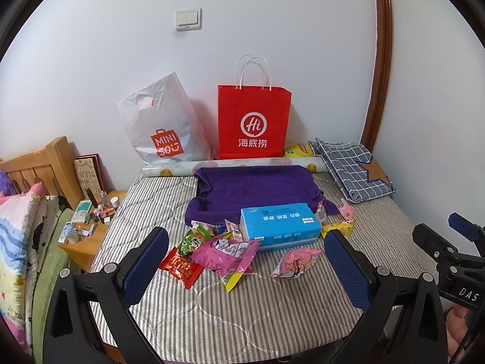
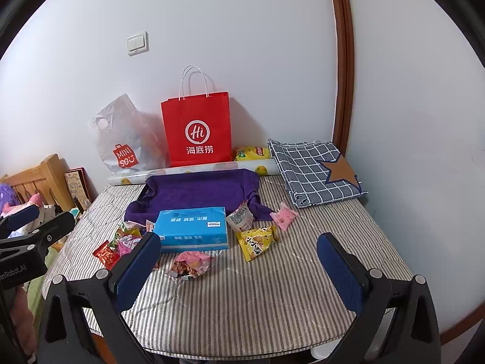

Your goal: Organize snacks

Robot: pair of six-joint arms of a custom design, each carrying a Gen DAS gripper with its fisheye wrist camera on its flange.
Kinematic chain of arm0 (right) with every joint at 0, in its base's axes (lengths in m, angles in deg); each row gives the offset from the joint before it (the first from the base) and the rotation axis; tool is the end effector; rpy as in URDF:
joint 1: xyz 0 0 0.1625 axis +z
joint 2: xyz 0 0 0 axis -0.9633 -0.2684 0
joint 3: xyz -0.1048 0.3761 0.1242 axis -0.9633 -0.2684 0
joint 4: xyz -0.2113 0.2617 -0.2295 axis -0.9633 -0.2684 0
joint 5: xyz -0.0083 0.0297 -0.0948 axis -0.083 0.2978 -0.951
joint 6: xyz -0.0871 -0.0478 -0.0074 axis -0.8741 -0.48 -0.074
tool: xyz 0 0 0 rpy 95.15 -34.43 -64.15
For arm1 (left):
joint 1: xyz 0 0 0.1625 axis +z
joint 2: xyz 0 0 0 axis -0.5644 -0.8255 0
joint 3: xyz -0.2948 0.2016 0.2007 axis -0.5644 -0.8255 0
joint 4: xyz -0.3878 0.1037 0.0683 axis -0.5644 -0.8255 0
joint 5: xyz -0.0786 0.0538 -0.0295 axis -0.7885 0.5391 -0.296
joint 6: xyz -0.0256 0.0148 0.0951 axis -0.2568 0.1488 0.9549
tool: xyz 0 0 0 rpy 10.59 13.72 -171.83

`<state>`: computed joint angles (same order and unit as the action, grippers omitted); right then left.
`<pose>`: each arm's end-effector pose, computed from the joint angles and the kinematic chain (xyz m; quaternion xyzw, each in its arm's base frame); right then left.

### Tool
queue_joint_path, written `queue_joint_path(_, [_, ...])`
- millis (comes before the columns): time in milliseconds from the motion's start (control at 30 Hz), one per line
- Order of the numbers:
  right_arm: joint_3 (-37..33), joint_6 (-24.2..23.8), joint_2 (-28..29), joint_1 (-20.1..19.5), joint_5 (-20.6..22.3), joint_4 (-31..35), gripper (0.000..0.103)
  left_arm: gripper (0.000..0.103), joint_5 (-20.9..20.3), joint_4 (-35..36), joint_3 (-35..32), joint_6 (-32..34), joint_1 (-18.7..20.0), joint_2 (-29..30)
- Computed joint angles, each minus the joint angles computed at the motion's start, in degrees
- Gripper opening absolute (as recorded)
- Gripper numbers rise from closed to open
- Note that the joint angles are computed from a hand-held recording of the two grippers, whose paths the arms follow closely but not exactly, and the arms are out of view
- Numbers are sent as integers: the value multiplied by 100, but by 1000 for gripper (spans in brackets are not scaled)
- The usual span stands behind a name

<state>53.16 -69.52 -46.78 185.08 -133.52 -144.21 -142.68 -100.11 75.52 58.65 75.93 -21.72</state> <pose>0.2395 -0.4954 0.3387 -0.0061 -0.7812 0.4877 0.3895 -0.3684 -0.5831 0.1940 0.3793 0.8422 -0.3246 0.2034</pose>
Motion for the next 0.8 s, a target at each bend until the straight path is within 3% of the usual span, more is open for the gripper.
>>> queue_joint_path(800, [8, -1, 22, 6, 45, -27, 103, 102, -53, -34, 73, -37, 21, -45])
